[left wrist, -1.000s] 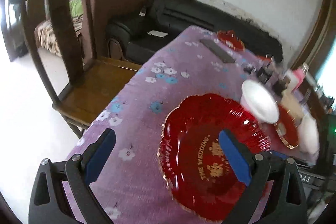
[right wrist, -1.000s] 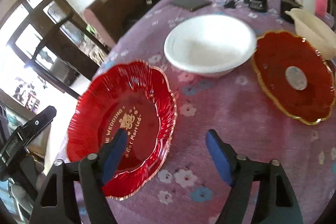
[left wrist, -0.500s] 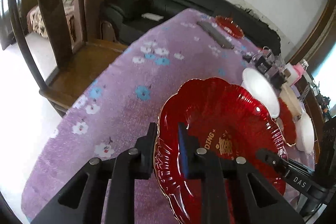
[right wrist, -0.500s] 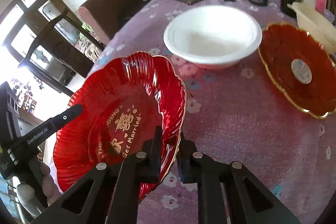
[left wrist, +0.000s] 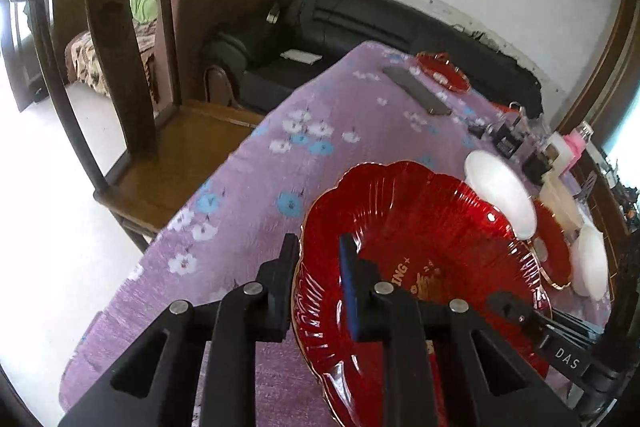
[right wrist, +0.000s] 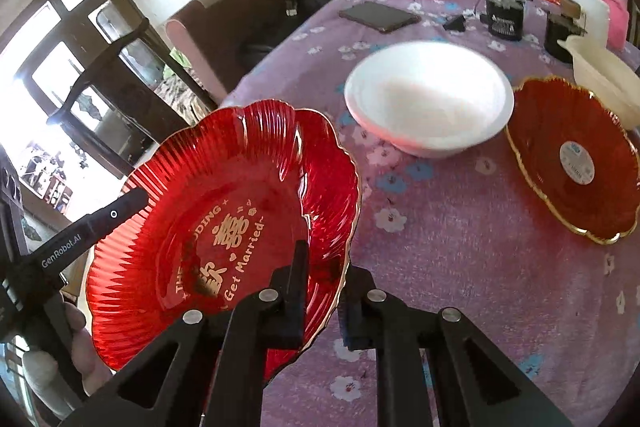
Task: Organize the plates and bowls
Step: 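Lower the red wedding plate onto the cloth and open both grippers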
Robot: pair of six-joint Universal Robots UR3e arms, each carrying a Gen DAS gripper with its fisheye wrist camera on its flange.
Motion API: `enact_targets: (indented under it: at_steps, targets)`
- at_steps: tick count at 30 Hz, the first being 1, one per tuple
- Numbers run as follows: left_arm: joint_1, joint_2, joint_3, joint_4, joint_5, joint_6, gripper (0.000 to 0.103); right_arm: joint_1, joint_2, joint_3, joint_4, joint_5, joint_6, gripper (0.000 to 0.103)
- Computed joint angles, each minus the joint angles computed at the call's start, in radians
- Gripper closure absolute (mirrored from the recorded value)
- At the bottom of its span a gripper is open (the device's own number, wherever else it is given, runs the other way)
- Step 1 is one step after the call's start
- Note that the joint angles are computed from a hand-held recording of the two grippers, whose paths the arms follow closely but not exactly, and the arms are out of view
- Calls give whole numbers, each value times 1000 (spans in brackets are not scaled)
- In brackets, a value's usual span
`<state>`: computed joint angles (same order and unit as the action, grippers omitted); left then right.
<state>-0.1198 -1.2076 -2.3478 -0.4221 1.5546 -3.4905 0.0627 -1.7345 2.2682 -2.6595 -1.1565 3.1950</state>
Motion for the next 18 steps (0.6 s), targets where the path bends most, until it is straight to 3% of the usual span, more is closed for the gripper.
enact_targets:
  at_steps: [13,16,18]
  targets:
    - [-18,-107,-38,78,42,-11,81,40,94,43,-139,-45,12,87]
    - [-37,-81,-46,62,55,-16,63,31,90,57,-150,-39,30,86]
    - [-48,-46,-55,52,62,-27,44,14,65,73,-147,-13,30,77]
